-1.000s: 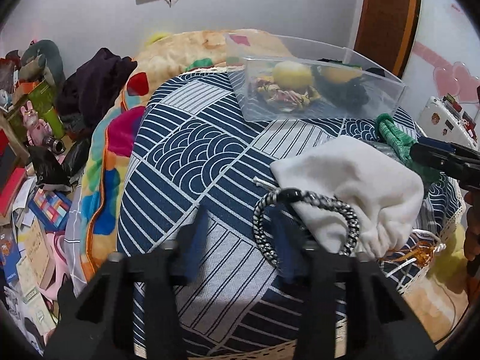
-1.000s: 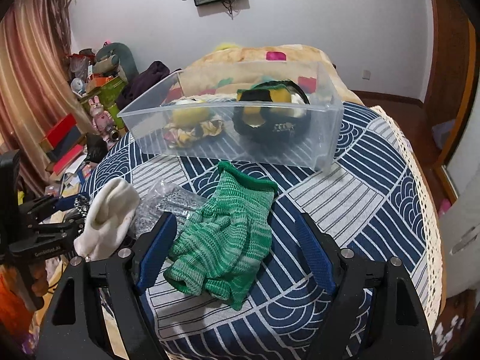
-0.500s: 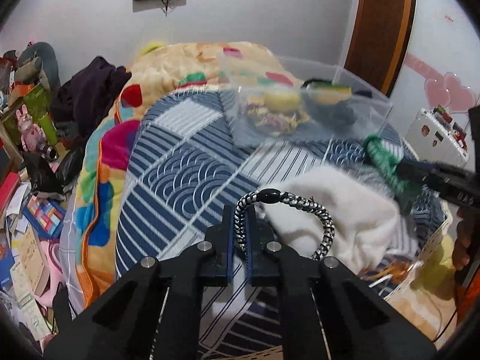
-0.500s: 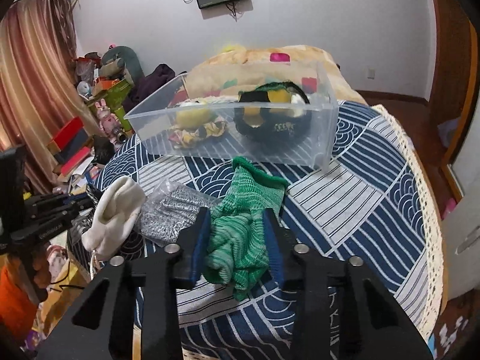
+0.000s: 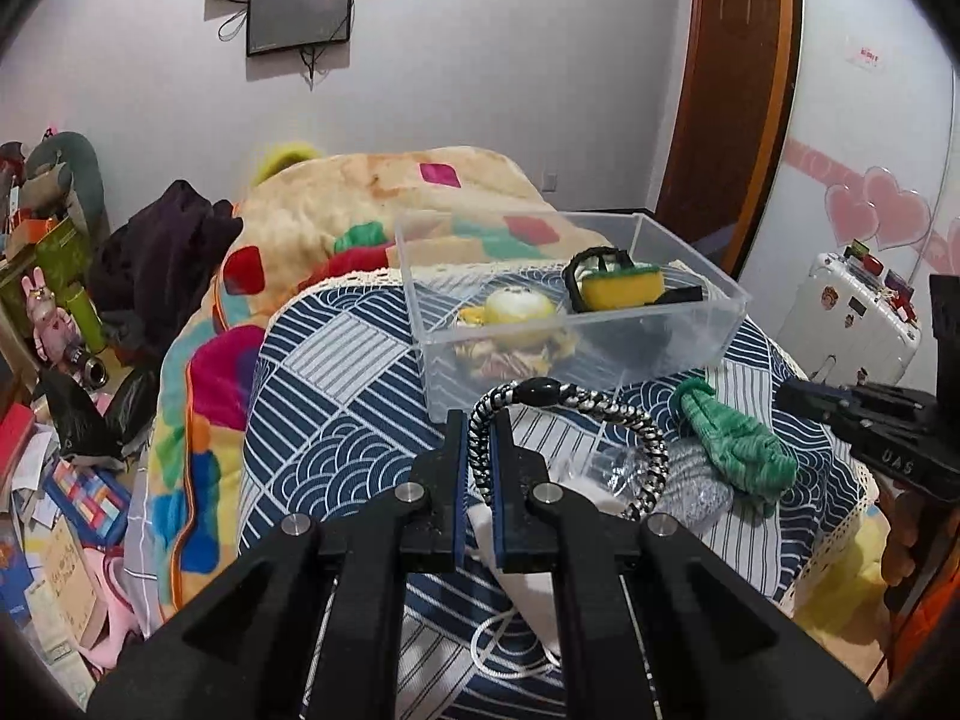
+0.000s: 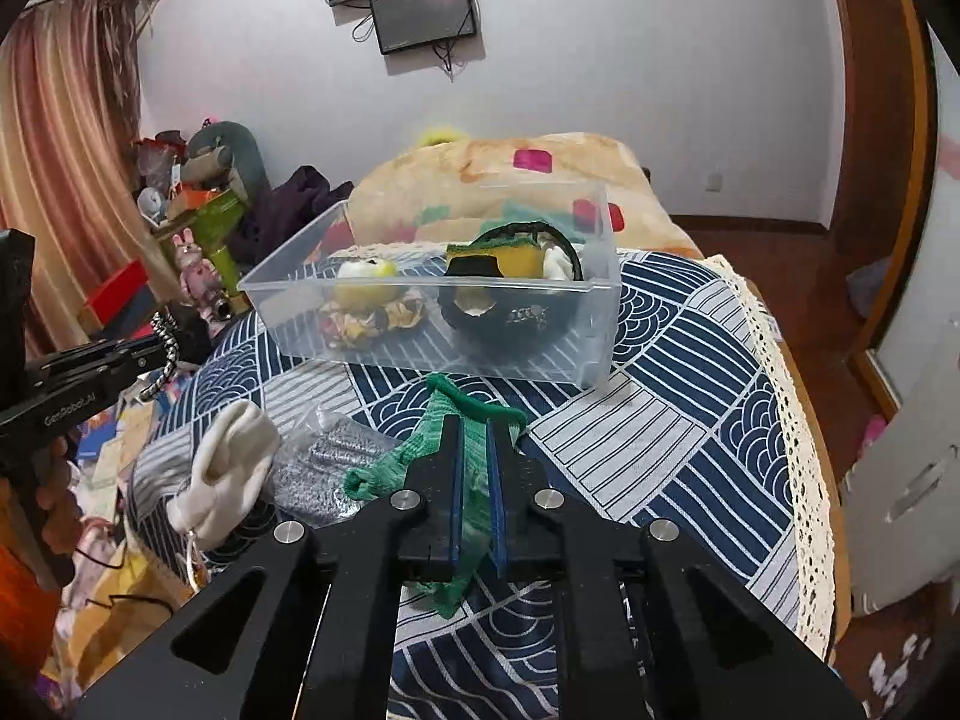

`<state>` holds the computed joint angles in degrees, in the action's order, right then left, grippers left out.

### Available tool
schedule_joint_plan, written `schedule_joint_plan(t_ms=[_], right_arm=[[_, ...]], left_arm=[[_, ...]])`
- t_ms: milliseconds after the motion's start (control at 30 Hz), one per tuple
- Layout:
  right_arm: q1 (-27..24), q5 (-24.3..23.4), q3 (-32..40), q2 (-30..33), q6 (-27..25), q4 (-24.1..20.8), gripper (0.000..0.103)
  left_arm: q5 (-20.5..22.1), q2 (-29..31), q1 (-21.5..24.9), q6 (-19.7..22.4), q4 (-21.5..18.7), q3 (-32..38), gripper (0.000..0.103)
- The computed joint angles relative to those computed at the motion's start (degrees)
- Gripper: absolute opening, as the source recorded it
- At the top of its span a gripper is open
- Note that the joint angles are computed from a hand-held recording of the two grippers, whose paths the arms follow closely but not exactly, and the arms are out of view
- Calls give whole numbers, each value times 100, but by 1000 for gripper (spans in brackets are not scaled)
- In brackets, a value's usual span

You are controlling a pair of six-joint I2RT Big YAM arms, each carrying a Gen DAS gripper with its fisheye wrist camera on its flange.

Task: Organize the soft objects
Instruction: 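Carry the cord into the box with the left tool while the right tool drops the glove in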

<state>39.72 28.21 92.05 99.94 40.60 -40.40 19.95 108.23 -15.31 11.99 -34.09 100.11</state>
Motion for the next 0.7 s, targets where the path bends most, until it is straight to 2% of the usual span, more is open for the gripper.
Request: schedule_joint_plan(t_ms=[100, 200, 233, 267, 367, 467, 533, 567, 633, 700], right_arm=[[-62, -132, 118, 111, 254, -267, 10], [-151, -557, 43, 163, 344, -152, 31], [-152, -567, 40, 191, 334, -141, 36], [-130, -550, 146, 256, 318, -248, 37], [-162, -709, 228, 371, 288, -390, 37], [-210, -998, 131, 408, 336, -263, 36], [-194, -986, 99, 380, 306, -184, 12], [-187, -1047, 73, 347, 298, -111, 12], [-110, -688, 159, 355, 235, -249, 11], [-98, -579, 161, 311, 186, -235, 11]], left_arm=[[14, -11, -4, -12, 21, -14, 5], [6, -10, -3, 15, 5, -30, 6], [2, -3, -3, 27, -9, -31, 6], [-4, 4, -5, 38, -27, -31, 6], [3, 40, 0, 43, -89, 0, 6], [1, 31, -1, 31, -62, -18, 6], [-25, 36, -8, 13, -25, -3, 5], [-21, 43, -10, 6, -26, 14, 5], [-17, 60, -10, 8, -30, 56, 6], [-82, 97, -26, 1, -38, 134, 6]])
